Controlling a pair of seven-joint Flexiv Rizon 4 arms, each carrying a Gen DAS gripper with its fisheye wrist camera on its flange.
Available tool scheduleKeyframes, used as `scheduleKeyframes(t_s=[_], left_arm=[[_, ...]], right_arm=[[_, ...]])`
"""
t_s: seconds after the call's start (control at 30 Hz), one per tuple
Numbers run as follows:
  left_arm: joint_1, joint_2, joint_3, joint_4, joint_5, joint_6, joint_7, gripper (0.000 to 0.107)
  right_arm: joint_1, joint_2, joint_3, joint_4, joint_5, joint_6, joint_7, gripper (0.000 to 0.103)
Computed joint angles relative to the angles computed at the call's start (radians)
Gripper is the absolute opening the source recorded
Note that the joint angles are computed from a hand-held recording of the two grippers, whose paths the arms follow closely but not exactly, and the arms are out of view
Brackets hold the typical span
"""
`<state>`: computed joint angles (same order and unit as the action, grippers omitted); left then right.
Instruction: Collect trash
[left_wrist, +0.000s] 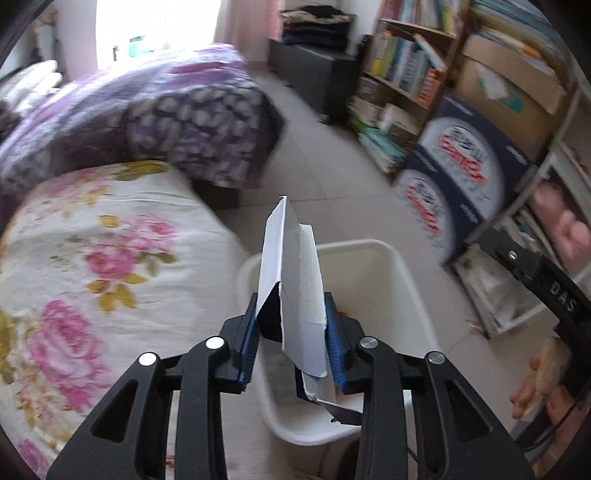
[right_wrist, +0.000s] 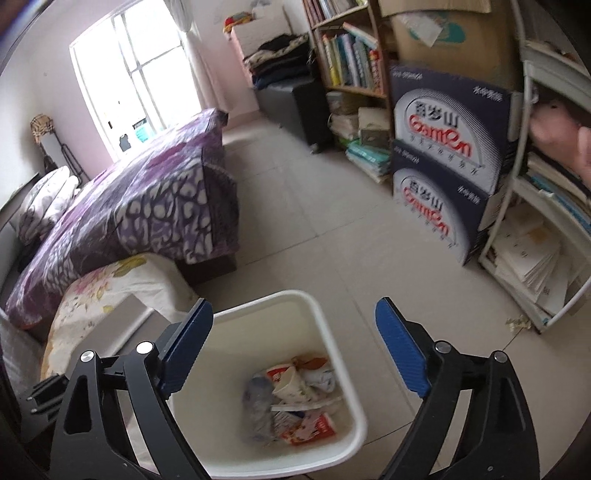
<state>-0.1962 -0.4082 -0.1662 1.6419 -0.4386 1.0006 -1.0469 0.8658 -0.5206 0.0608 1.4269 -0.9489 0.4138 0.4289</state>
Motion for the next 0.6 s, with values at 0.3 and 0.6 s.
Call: scheduleKeyframes(t_s=[0.3,0.6], left_arm=[[0.000,0.013,-0.010,0.037,-0.075,0.043,0.003,0.079],[-0.040,0.081,0.131,0.150,0.169,0.333,-0.281,0.095]], right_arm=[[0.011,0.033,0.013,0.049,-0.062,-0.052,0.082,0.096],[0.088,-0.078,-0.001,-0.127,0.015,-0.194,-0.025,0.096]])
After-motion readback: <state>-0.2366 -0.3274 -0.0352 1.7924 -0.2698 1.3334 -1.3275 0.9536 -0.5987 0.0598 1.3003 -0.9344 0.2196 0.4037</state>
